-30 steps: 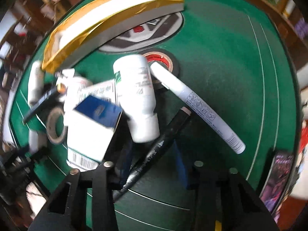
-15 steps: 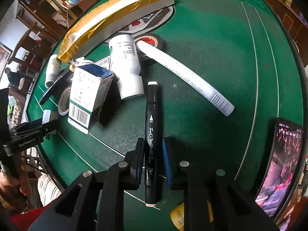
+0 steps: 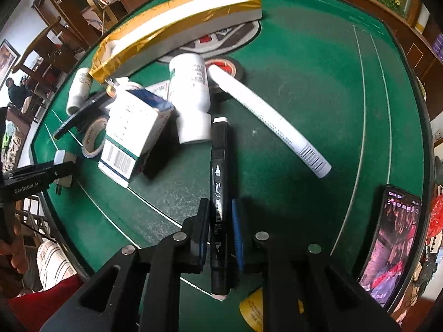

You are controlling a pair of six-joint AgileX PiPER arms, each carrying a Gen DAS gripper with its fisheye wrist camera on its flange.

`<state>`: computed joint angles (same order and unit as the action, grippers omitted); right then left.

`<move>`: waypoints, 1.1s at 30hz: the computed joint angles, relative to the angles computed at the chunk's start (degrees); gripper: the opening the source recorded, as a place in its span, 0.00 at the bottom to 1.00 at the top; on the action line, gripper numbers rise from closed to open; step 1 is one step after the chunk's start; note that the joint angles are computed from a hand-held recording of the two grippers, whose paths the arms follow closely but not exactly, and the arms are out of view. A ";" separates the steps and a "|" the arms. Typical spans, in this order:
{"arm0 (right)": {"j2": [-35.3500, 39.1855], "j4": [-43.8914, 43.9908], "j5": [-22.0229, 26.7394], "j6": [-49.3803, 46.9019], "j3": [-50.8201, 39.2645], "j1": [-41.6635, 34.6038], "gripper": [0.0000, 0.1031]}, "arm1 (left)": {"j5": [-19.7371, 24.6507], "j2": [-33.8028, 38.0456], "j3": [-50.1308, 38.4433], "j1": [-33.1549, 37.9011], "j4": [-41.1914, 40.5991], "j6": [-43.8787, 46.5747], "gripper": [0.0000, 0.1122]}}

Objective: Organize rigid objects
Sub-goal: 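Grasp the black marker with the right tool while the left tool holds the charger, then carry the charger in the left tool and marker in the right tool over the gold-edged tray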

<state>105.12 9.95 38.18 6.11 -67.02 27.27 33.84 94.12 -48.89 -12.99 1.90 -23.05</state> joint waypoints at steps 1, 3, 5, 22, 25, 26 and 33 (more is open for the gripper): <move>-0.44 0.41 0.08 -0.39 -0.03 -0.16 0.14 | 0.27 -0.39 -0.21 -0.25 -0.26 0.33 0.43; -1.45 1.24 -0.04 -1.14 0.21 -0.34 0.14 | 0.78 -1.37 -0.76 -0.96 -0.54 0.84 0.43; -2.29 2.12 -0.16 -1.99 0.17 -0.47 0.14 | 1.28 -2.24 -1.53 -1.90 -0.63 0.88 0.43; -2.12 3.86 0.85 -3.49 -3.70 -0.13 0.14 | 4.99 -1.22 -13.62 -2.83 -1.93 5.68 0.43; -1.13 3.47 1.47 -3.32 -6.05 -0.28 0.14 | 5.43 2.19 -18.63 -0.85 -2.65 7.93 0.43; -0.77 3.23 1.71 -3.14 -6.91 -0.29 0.14 | 5.85 3.34 -20.46 0.03 -2.93 8.82 0.43; 3.89 1.80 4.59 -2.00 -16.02 -0.06 0.14 | 10.80 16.61 -38.06 4.36 -3.13 11.94 0.43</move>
<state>109.01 11.75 42.77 4.11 -83.04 27.22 44.64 110.73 -86.95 -8.63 -1.23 -11.12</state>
